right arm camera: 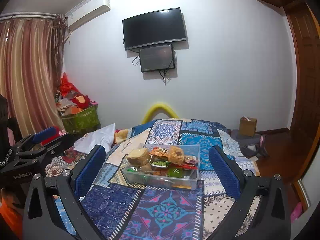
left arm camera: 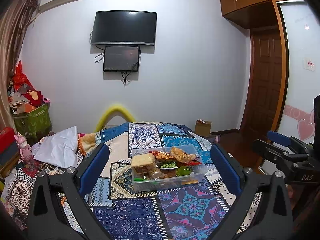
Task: Organize snacks
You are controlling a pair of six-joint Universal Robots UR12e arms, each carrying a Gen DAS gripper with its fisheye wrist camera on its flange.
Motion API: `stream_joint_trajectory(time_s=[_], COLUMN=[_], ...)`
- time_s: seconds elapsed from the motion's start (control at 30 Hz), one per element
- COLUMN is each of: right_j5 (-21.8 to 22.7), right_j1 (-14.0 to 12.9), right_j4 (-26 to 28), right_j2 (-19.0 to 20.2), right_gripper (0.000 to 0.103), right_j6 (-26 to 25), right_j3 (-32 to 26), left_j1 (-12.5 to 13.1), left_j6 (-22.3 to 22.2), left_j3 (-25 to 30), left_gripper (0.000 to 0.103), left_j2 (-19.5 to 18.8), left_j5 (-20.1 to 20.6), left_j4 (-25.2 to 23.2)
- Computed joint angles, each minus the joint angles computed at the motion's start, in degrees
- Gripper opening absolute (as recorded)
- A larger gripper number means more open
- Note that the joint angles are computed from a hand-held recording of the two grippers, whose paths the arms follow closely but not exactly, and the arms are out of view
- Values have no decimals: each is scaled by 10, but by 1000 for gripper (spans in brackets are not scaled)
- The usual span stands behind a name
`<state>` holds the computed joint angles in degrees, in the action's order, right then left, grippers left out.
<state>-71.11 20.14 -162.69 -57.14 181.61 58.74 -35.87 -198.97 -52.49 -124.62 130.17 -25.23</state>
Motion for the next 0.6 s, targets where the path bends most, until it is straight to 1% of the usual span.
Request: stream_joint_trajectory(time_s=[0.6], right_j5=[-6], right_j1=[1], right_j4=[0], right_j2=[-2], right_gripper=[103], right_j6=[-2], right_j3=[3], left_j1=[0], left_j6=[-3], left_j3=[-2], left_gripper=[102], left_j2=[1], left_j5=[-4], left_j4=[-5])
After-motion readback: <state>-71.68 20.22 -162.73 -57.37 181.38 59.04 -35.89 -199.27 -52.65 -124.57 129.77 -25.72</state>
